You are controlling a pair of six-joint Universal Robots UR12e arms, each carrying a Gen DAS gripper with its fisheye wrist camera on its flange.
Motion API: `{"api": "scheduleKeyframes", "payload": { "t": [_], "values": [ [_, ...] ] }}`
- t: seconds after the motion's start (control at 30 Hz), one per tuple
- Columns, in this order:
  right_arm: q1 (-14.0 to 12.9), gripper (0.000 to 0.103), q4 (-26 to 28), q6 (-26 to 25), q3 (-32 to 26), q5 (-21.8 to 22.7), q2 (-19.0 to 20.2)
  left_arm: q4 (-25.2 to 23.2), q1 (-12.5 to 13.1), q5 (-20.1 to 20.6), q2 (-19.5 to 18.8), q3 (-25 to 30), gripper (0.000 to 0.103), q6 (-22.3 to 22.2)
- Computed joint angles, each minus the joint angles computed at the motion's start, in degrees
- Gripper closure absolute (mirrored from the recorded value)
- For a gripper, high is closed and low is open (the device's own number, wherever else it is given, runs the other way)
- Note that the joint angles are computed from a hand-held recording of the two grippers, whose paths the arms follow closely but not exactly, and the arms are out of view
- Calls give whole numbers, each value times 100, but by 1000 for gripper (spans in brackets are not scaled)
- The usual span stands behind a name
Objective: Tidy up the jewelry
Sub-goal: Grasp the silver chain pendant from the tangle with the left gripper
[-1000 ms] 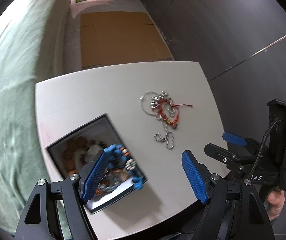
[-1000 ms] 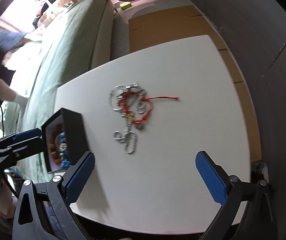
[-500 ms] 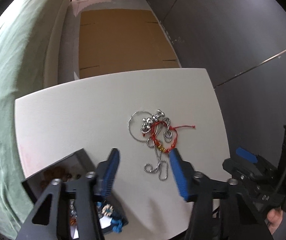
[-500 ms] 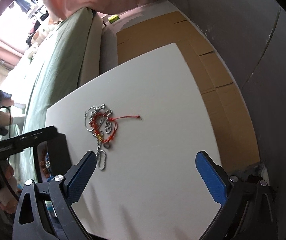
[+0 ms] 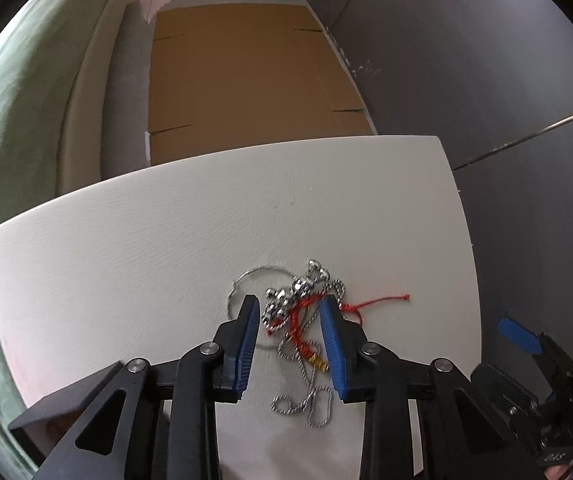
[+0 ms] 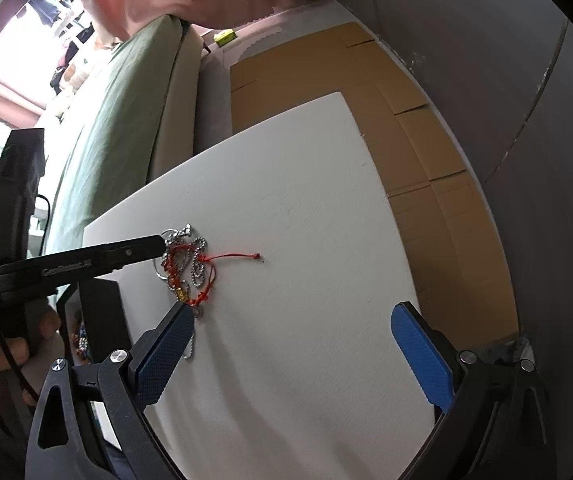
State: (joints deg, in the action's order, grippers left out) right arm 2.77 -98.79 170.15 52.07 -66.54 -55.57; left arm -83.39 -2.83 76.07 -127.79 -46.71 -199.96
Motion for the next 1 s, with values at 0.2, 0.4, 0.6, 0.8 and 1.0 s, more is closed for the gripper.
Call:
{"api": "scheduleKeyframes", "payload": {
  "t": [0.2, 0.4, 0.6, 0.8, 1.0],
  "values": [
    [-6, 3, 56, 1, -47, 48, 33, -71, -31, 100, -150, 154, 70, -23],
    [17, 3, 94, -36, -59, -15, 37, 162, -29, 140, -39, -81, 72, 1],
    [41, 3, 74, -83, -36, 9, 12, 224, -17, 295, 162, -315, 80, 26],
    [81, 3, 117, -150, -52, 119, 11, 473, 43, 149, 433, -536, 102, 126],
    [133, 3, 207, -179, -80, 255, 34, 559, 45, 317, 638, -682, 102, 263]
  ]
}}
